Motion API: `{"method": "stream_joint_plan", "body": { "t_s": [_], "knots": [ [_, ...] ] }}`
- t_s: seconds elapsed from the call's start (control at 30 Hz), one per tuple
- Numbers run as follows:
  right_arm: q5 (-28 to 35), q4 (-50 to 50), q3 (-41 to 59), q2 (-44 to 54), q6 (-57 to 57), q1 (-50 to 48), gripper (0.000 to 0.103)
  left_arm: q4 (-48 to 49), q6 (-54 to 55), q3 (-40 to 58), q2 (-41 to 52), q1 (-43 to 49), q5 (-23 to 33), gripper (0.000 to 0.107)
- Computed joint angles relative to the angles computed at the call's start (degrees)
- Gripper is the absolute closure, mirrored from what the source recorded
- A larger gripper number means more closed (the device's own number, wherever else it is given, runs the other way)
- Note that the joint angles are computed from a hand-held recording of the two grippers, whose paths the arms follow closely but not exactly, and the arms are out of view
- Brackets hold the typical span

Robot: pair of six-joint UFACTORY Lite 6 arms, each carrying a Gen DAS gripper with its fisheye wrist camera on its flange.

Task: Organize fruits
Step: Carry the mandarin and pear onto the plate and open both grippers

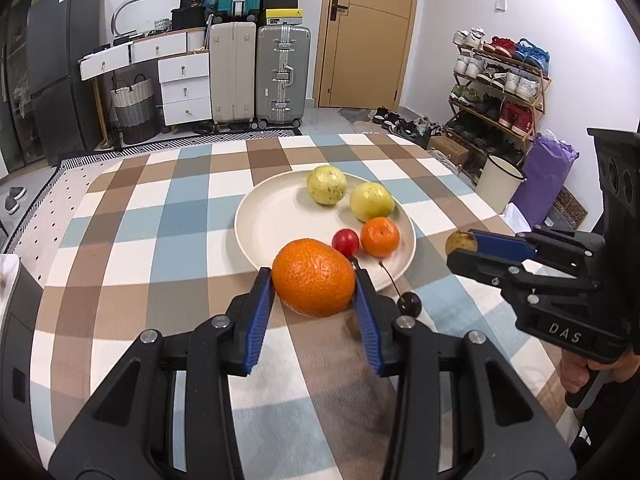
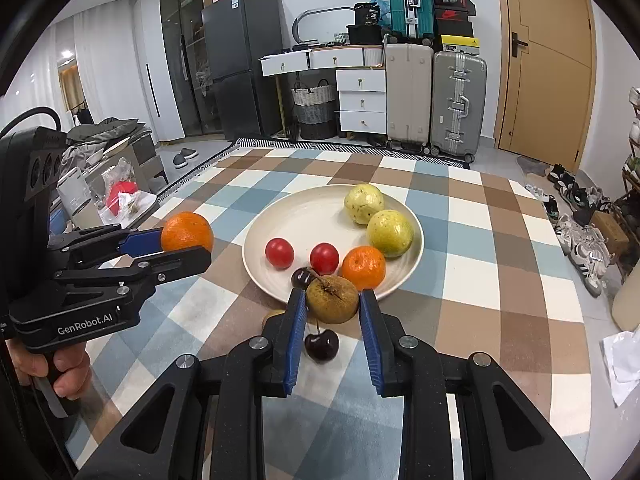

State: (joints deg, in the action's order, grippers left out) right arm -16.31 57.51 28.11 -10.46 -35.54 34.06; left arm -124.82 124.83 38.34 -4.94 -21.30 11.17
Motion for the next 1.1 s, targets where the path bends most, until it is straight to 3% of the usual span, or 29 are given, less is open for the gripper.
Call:
{"method": "stream_joint_plan", "body": {
  "t_s": [0.47,0.8,1.1],
  "knots": [
    [2.2,-27.1,10.1,11.7,24.1,-7.1,0.076,-1.1,1.4,11.5,12.5,0.7,0.7,0.070],
    [2.1,-38.6,17.4,20.3,36.0,-9.9,0.076,-1.5,1.9,21.2,22.9,0.9,0.0,0.070],
    [0.9,-40.7,22.8,27.7,39.6,-11.6,0.076,-0.9,1.1,29.2,30.9,0.3,-1.3,0.070]
  ]
}}
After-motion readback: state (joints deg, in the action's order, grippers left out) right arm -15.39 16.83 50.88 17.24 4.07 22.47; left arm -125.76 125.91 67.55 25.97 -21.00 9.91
